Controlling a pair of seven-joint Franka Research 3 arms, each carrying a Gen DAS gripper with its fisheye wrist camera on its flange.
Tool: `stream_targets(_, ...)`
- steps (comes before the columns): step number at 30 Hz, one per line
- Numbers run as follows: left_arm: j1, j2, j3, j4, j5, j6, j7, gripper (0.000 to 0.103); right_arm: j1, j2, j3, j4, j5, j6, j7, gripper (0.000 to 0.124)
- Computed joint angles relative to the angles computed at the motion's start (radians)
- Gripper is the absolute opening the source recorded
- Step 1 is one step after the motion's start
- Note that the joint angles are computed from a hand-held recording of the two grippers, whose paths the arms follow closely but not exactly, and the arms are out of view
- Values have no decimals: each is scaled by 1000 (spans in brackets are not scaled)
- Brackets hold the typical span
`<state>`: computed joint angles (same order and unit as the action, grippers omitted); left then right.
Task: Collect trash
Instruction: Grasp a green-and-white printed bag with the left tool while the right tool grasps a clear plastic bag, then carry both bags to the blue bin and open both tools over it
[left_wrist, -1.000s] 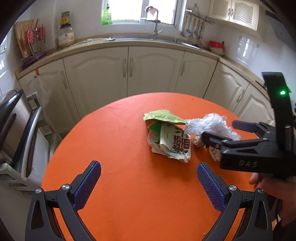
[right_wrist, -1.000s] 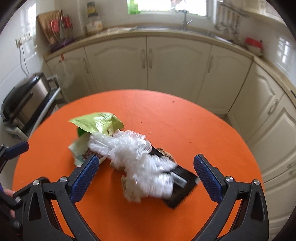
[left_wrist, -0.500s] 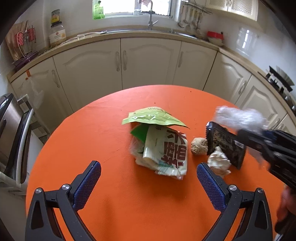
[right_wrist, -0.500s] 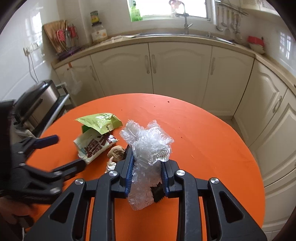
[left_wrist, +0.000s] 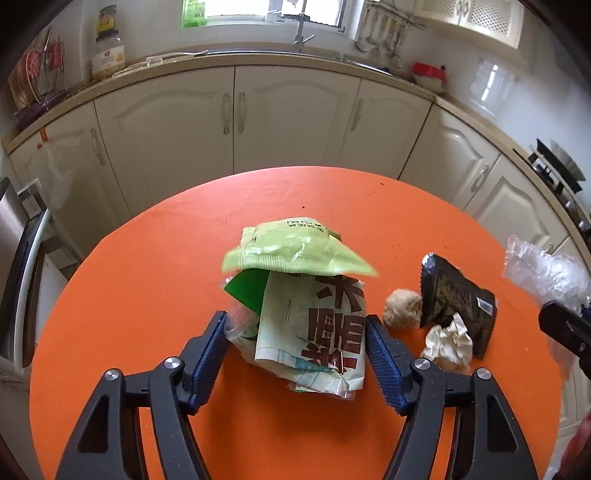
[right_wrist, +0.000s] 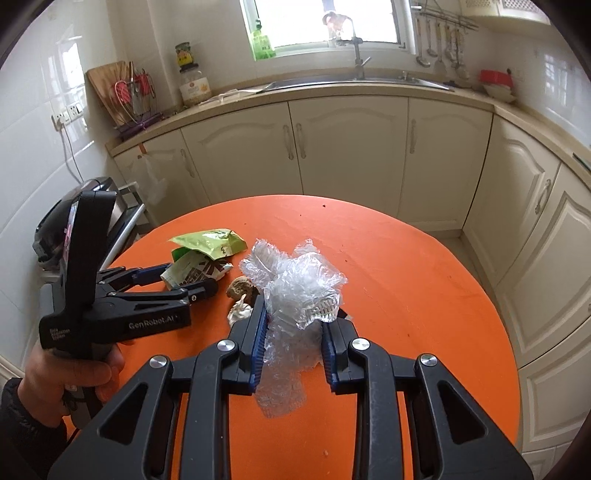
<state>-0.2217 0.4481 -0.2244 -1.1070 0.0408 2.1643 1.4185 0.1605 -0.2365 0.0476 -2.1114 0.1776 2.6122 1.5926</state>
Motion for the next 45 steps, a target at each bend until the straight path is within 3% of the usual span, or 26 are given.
stream_targets(17, 37, -271, -11, -358, -45, 216, 5, 67, -38, -287, 48, -177, -42, -31, 106, 26)
stream_targets(29, -26, -499, -31, -589, -96, 404, 38, 67, -76, -503, 75, -250, -69, -55, 148, 26)
stream_targets(30, -54, -548, -5, -632, -112, 394, 48, 67, -82, -519, 77, -255, -71, -58, 150, 26)
stream_targets(32, -42, -595, -25, -690, -116, 441, 63, 67, -97, -555, 82, -264, -78, -65, 158, 26)
stream_targets(35, -106, -717, 29, -822, -164, 467, 106, 67, -117, -612, 81, -279, -83, -73, 167, 26)
stream_targets(40, -186, -889, 64, -966, -223, 482, 159, 67, -167, -711, 79, -301, -100, -111, 180, 26)
stream_targets(45, -297, -921, 107, -983, -290, 488, 231, 67, -244, -836, 57, -346, -128, -186, 196, 26)
